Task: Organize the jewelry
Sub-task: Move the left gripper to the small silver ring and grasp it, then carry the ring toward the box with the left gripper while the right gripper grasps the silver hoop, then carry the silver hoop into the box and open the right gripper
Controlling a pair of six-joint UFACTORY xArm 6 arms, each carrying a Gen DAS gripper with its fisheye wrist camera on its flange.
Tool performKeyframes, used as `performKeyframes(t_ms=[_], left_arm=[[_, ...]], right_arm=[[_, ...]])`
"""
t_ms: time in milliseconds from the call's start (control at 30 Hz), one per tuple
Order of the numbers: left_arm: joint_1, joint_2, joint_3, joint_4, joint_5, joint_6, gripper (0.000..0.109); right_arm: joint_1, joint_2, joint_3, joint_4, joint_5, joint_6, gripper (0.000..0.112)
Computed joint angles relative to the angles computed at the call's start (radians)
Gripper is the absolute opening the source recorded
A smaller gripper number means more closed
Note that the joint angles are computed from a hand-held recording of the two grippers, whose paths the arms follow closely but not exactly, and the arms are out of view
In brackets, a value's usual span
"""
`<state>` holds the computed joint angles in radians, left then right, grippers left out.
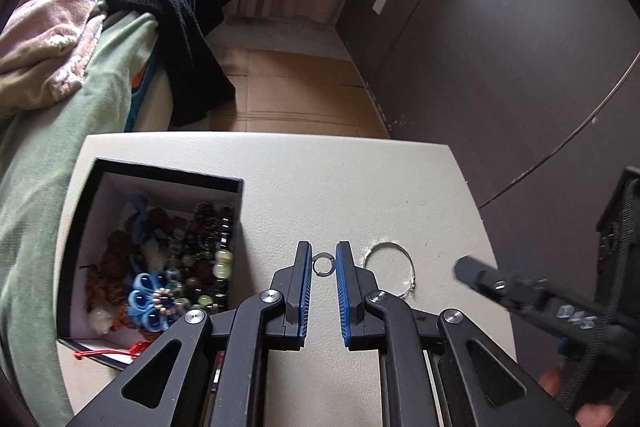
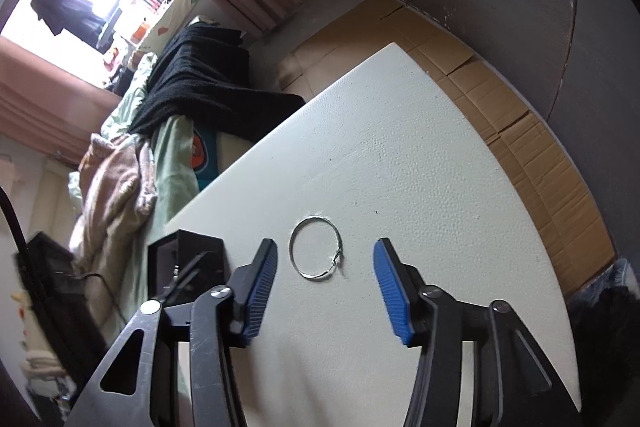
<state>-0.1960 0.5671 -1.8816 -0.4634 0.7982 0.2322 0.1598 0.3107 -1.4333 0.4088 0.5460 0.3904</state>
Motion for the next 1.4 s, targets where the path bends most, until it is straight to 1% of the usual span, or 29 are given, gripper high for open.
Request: performKeyframes(t_ms=[33, 167, 267, 400, 467, 533, 567, 700, 767, 833, 900, 967, 1000, 1133, 1200, 1267, 1333, 1400], left_arm=[[0.007, -0.004, 0.000, -0.009, 0.000, 0.004, 0.012], [0.036, -0.024, 0.014, -0.051, 0.002, 0.030, 0.012], [0.059, -0.027, 0.007, -0.077, 0.013, 0.045, 0.012], [0.083, -0.037, 0.007, -0.094, 0.018, 0.056, 0.012], [0.095, -0.046, 0.013, -0.107, 0.018, 0.064, 0.012], [0.107, -0.065, 0.034, -0.118, 0.013, 0.075, 0.012], [0.113, -0.070, 0.037, -0.123, 0.011, 0.078, 0.012], [0.137, -0.078, 0.041, -0.134, 0.008, 0.079, 0.012], [0.149, -0.078, 0.043, -0.137, 0.011, 0.077, 0.012], [0.159, -0.076, 0.040, -0.140, 0.015, 0.079, 0.012], [0.169, -0.075, 0.038, -0.144, 0.023, 0.081, 0.012], [0.178, -0.071, 0.033, -0.148, 0.031, 0.075, 0.012], [0.182, -0.067, 0.029, -0.148, 0.035, 0.069, 0.012], [0.193, -0.046, -0.003, -0.153, 0.060, 0.046, 0.014], [0.200, -0.026, -0.034, -0.142, 0.085, 0.009, 0.022], [0.206, -0.021, -0.042, -0.160, 0.088, 0.008, 0.055], [0.206, -0.041, -0.011, -0.180, 0.042, 0.020, 0.067], [0.208, -0.053, 0.003, -0.184, 0.016, 0.029, 0.068]], right_arm=[[0.003, 0.013, -0.015, -0.011, 0.010, 0.003, 0.037], [0.018, 0.056, -0.063, -0.070, 0.050, 0.035, 0.028], [0.034, 0.085, -0.105, -0.219, 0.102, 0.141, 0.027], [0.046, 0.115, -0.145, -0.266, 0.135, 0.163, 0.024], [0.052, 0.133, -0.170, -0.306, 0.159, 0.187, 0.019], [0.059, 0.158, -0.205, -0.362, 0.196, 0.224, 0.017], [0.062, 0.159, -0.206, -0.389, 0.194, 0.243, 0.014], [0.086, 0.189, -0.274, -0.530, 0.287, 0.301, 0.005], [0.091, 0.181, -0.266, -0.560, 0.292, 0.320, 0.004], [0.084, 0.159, -0.231, -0.537, 0.261, 0.319, 0.004], [0.073, 0.129, -0.180, -0.460, 0.195, 0.285, 0.003], [0.068, 0.094, -0.130, -0.380, 0.125, 0.240, 0.003], [0.066, 0.070, -0.100, -0.302, 0.083, 0.184, 0.003], [0.077, 0.021, -0.046, -0.189, -0.003, 0.088, 0.003], [0.089, 0.001, -0.024, -0.118, -0.039, 0.027, 0.003], [0.099, -0.004, -0.021, -0.070, -0.059, -0.017, 0.003], [0.111, -0.009, -0.023, -0.007, -0.079, -0.081, 0.003], [0.122, -0.008, -0.032, 0.043, -0.097, -0.133, 0.003]])
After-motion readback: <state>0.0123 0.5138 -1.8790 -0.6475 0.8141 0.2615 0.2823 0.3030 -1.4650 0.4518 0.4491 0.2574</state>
